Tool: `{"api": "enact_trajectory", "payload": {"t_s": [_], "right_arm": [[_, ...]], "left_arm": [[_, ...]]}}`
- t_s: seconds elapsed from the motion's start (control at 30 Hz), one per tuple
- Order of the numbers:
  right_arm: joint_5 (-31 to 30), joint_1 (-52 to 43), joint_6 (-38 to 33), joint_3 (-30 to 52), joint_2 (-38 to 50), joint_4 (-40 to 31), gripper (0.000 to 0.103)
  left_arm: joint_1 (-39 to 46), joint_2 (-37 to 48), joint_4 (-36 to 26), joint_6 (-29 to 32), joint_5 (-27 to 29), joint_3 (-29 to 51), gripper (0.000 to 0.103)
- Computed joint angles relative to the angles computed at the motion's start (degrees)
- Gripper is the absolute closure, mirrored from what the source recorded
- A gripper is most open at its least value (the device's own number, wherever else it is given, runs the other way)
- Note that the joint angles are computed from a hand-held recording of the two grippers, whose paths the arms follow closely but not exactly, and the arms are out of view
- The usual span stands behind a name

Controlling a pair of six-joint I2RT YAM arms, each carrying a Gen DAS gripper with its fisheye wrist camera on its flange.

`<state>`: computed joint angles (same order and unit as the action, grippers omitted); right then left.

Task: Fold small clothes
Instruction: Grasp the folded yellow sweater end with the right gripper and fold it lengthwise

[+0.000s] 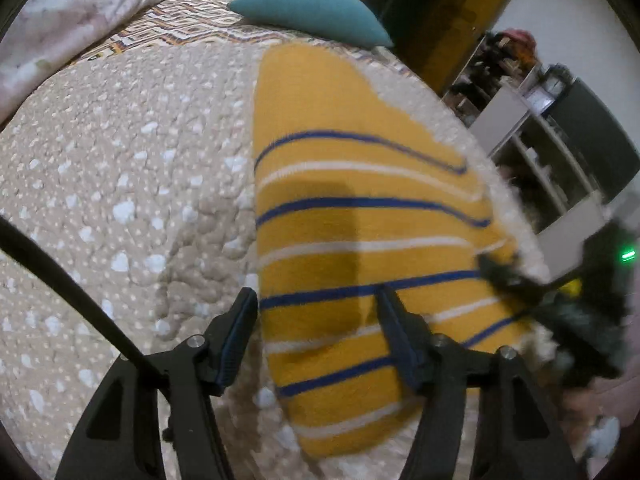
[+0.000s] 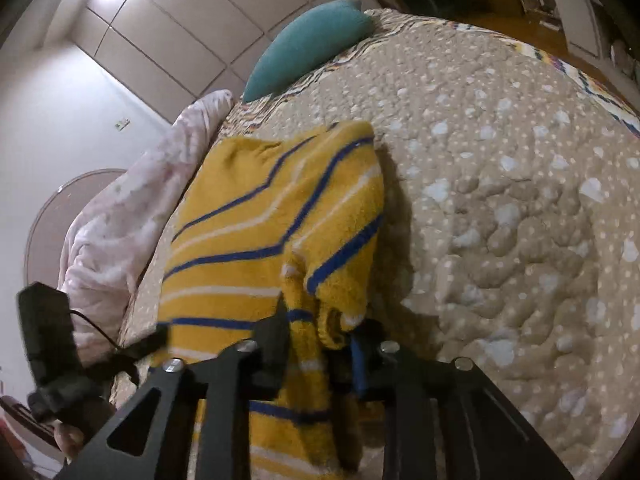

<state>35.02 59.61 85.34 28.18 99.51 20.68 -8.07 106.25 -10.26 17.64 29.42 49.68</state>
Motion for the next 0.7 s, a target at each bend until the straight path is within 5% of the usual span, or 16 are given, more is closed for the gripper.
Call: {"api": "enact_trajectory", "payload": {"t_s": [0.13,0.23,0.3,0.4,0.57,0.6,0.7], "right_arm": [[-0.5,0.2,-1.1,-1.7,-4.3,-1.0,0.060],[6.8,3.0,0.2,-7.6,-12.5,-1.5,0.034],[8.5,2.6,-0.7,-8.9,-15.4,-1.7,0.021],[1.5,-4.5,-6.4,-9.8,-13.6,5.0,0.020],[-16.6,-18.0,-14.9,-2.7,3.3,17.4,0.026],[-17.9,-18.8,-15.6,-0.9,5.7,18.3,0.043],[-21.5,-20.7,-14.3,1.3,8.9,22.2,0.062]], "left_arm": [[4.1,-0.4,-7.0,2.8,4.8,3.4,0.042],[8.1,-3.3,-6.1,4.0,8.9,2.9,0.041],[9.1,-2.1,-6.3,3.2,9.9,4.7,0.022],[8.2,4.6,-9.4,0.8,12.8,10.3,0.018],[3.1,15.3,-16.3,0.5,15.3,19.5,0.018],[2.6,15.3,-17.2,1.1,15.2,20.2,0.031],[4.7,16.3,-25.7,3.6,17.6,26.1,0.065]]}}
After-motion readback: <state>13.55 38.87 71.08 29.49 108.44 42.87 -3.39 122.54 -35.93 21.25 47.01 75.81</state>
